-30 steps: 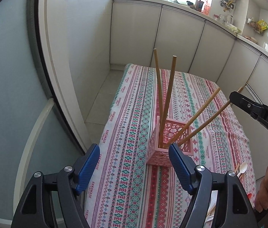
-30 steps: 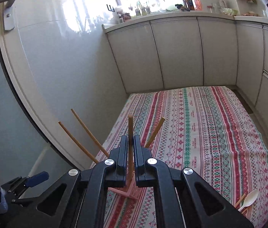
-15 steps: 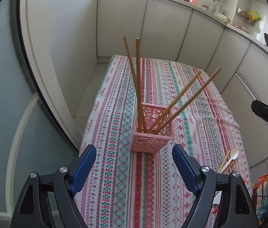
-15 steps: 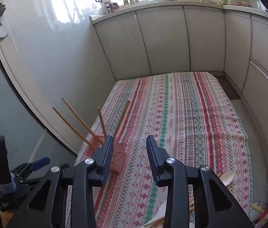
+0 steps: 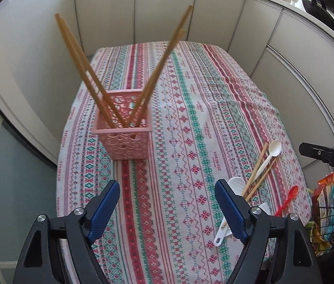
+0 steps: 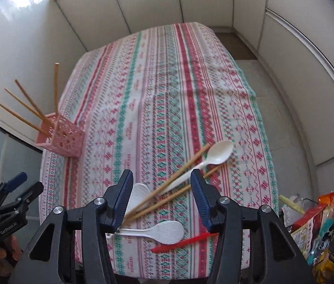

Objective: Organize utensils
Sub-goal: 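Move the left tool to the loose chopsticks beside the white spoon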

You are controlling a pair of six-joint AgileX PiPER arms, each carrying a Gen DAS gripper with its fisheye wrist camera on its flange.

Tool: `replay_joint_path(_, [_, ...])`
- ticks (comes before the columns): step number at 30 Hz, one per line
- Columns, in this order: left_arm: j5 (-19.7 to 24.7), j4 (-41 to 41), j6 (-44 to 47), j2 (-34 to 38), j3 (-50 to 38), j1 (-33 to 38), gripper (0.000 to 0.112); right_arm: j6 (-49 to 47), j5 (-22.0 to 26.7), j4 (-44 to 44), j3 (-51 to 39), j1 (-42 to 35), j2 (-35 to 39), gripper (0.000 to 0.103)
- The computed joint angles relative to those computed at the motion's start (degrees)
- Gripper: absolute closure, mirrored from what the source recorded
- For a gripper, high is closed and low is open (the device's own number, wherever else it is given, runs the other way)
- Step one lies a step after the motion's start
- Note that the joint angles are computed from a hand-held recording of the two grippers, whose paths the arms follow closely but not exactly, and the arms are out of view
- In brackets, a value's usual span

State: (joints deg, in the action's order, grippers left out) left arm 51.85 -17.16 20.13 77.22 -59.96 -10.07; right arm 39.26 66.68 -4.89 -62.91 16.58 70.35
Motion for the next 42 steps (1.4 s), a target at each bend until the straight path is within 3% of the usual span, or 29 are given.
replay_joint_path(7, [-2.51, 7.34, -9.09, 5.03, -0.68, -12.92, 0.029, -4.88, 2.77, 2.11, 5.57, -7.62, -1.17, 0.050])
replay_joint_path(14, [-4.98, 8.08, -12.93, 16.40, -6.54, -20.91, 0.032, -14.06, 0.36, 7.43, 11.88, -19.45, -0.47, 0.050])
replay_joint_path(18, [-6.99, 5.13, -11.22, 22.68, -11.21, -24.26, 0.056, -17.31, -0.82, 8.33, 13.84, -24.37, 1.10, 0.050])
replay_joint_path(20, [-6.06, 2.25, -9.46, 26.34, -14.40, -25.37, 0.073, -18.91, -1.48, 9.15, 14.54, -27.08, 1.70, 0.050])
replay_joint_path(23, [-4.54, -1.49, -7.77, 31.18, -18.53, -27.11, 0.085, -21.04, -2.17, 10.59, 15.04, -30.58, 2.10, 0.050])
replay_joint_path(37, [-4.85, 5.57, -14.04, 38.73, -27.12, -33.44, 0.087, -27.20, -2.58, 14.83, 16.36, -38.48, 2.23, 0.050])
replay_joint_path(40, [-5.19, 11.38, -18.54, 39.10, -27.61, -34.83, 0.103, -26.85, -2.87, 15.01, 16.42, -38.11, 2.56, 0.050])
replay_joint_path(42, [-5.24, 10.98, -18.27, 38.95, -27.34, -34.05, 0.105, -26.19, -2.98, 14.68, 16.36, -37.12, 2.83, 0.050])
